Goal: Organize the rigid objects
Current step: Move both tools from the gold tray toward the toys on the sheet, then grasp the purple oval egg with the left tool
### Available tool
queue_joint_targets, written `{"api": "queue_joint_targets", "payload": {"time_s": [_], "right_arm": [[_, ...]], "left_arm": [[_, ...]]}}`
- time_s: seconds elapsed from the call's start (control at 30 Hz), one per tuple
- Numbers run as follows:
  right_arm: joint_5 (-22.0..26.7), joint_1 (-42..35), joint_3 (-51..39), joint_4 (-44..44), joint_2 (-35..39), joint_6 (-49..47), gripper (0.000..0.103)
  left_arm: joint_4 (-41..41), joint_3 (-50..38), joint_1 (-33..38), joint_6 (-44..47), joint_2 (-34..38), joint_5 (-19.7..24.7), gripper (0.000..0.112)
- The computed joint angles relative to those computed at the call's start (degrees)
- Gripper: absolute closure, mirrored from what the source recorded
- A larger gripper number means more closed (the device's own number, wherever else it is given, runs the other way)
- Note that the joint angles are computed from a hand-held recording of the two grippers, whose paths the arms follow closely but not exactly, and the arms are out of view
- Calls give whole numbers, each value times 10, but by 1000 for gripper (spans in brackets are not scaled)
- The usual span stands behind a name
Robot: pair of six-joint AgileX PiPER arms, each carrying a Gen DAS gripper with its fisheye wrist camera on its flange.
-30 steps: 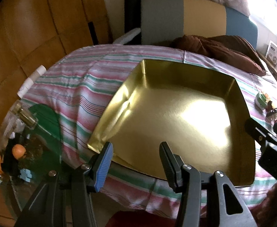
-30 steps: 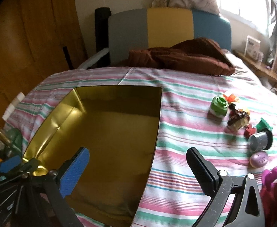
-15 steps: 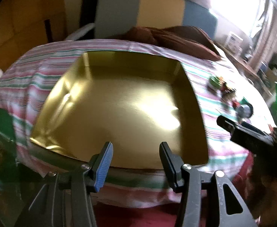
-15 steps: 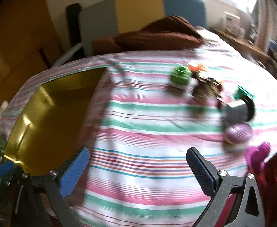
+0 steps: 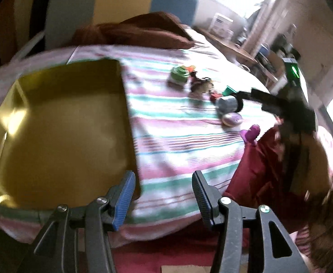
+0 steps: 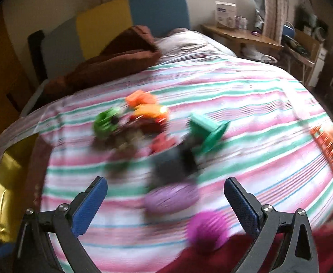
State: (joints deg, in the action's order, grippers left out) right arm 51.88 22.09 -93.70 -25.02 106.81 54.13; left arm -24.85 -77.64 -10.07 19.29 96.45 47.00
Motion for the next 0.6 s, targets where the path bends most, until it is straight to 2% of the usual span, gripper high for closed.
{"api": "queue_joint_targets", "payload": {"time_s": [0.07, 0.17, 0.23, 0.3, 0.37, 0.43, 0.6], "right_arm": [[-17, -44, -5, 21, -2, -41, 0], [-25, -80, -9, 12, 2, -45, 0], [-33, -89, 0, 6, 3, -31, 0], [-54, -99, 13, 26, 7, -36, 0], [-41, -110, 1, 84, 25, -77, 0], [-33, -118, -8, 123, 33, -110, 0], [-55, -129, 24, 108, 8, -82, 0]], "left_arm": [[-6, 9, -18, 28, -6, -29, 60], [12, 0, -56, 37, 5, -68, 60], [39, -37, -80, 20, 31, -58, 60], [20, -92, -90, 26, 71, -25, 60], [22, -147, -103, 10, 110, 2, 60], [44, -201, -126, -11, 154, 12, 60], [83, -346, -178, -29, 271, 33, 60]]}}
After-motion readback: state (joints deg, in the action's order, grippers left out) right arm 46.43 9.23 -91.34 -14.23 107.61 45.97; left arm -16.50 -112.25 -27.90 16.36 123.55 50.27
